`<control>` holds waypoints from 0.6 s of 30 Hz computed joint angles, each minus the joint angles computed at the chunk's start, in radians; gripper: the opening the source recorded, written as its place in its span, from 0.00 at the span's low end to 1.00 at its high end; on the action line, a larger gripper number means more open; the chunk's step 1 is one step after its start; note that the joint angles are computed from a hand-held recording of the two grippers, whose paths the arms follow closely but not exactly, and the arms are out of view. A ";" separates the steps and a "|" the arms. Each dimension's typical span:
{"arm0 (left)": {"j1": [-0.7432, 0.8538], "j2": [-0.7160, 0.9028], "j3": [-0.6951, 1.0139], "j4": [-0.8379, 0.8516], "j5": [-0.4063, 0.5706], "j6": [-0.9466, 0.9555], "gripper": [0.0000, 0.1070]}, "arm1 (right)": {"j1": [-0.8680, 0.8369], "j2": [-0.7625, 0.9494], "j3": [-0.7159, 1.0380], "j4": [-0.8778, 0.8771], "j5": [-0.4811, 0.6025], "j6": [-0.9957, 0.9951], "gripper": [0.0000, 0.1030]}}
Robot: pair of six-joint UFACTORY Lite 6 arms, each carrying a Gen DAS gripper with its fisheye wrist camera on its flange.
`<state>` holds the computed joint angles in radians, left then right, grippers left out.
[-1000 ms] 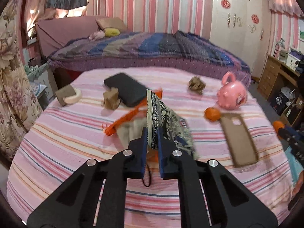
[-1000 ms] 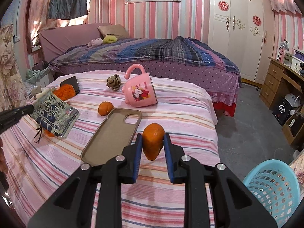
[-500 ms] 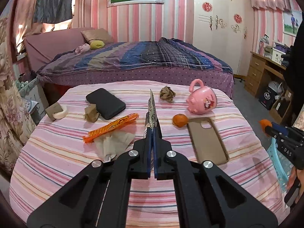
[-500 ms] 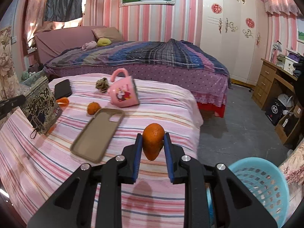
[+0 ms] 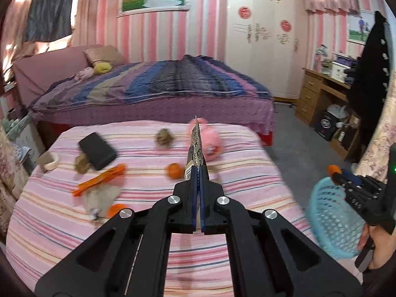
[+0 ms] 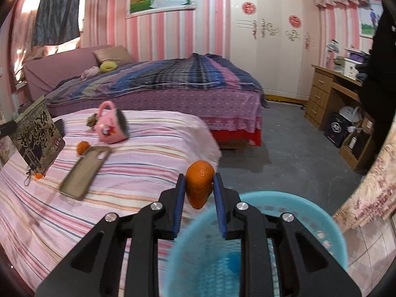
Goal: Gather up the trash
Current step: 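Carry the tangerine and packet over the blue basket and open both tools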
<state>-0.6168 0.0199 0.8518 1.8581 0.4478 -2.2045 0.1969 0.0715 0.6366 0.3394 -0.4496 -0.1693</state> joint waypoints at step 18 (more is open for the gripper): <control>-0.476 0.494 0.610 -0.347 0.090 0.258 0.00 | -0.520 -0.098 -0.199 -0.616 -0.054 0.383 0.23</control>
